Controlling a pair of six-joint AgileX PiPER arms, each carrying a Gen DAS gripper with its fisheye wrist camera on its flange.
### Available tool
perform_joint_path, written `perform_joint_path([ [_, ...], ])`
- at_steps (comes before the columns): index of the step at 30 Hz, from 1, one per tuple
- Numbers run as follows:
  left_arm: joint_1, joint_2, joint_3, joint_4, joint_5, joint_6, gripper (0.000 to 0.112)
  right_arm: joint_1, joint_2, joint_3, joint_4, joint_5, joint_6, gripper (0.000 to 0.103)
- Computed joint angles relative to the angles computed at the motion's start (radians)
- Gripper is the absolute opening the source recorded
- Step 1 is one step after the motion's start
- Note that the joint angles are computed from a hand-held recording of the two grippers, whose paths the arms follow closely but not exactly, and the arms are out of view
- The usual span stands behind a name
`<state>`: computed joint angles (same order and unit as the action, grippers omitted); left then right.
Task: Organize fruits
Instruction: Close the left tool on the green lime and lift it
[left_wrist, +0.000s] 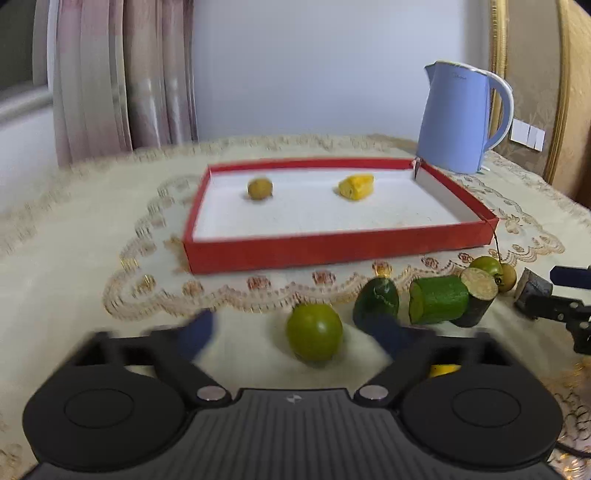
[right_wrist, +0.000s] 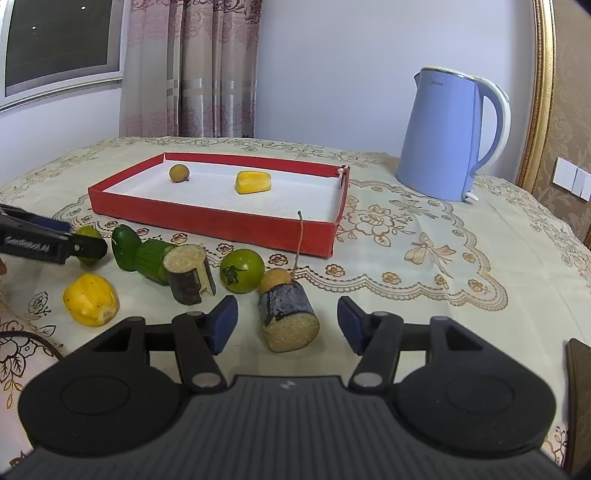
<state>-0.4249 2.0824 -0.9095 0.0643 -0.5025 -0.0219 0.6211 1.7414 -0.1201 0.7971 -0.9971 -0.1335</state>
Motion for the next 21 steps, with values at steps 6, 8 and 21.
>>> perform_joint_path([
  [6,-0.034,-0.029,0.017,-0.081,0.010,0.125,0.103,0.013,0.002,0.001,0.009,-0.009,-0.004,0.060],
  [8,-0.050,-0.034,0.042,-0.148,-0.027,0.180,0.103,0.015,0.001,0.003,0.012,-0.013,-0.007,0.062],
  [21,-0.001,-0.046,0.021,-0.016,0.009,0.108,0.103,0.024,-0.005,0.001,0.022,-0.013,-0.013,0.064],
])
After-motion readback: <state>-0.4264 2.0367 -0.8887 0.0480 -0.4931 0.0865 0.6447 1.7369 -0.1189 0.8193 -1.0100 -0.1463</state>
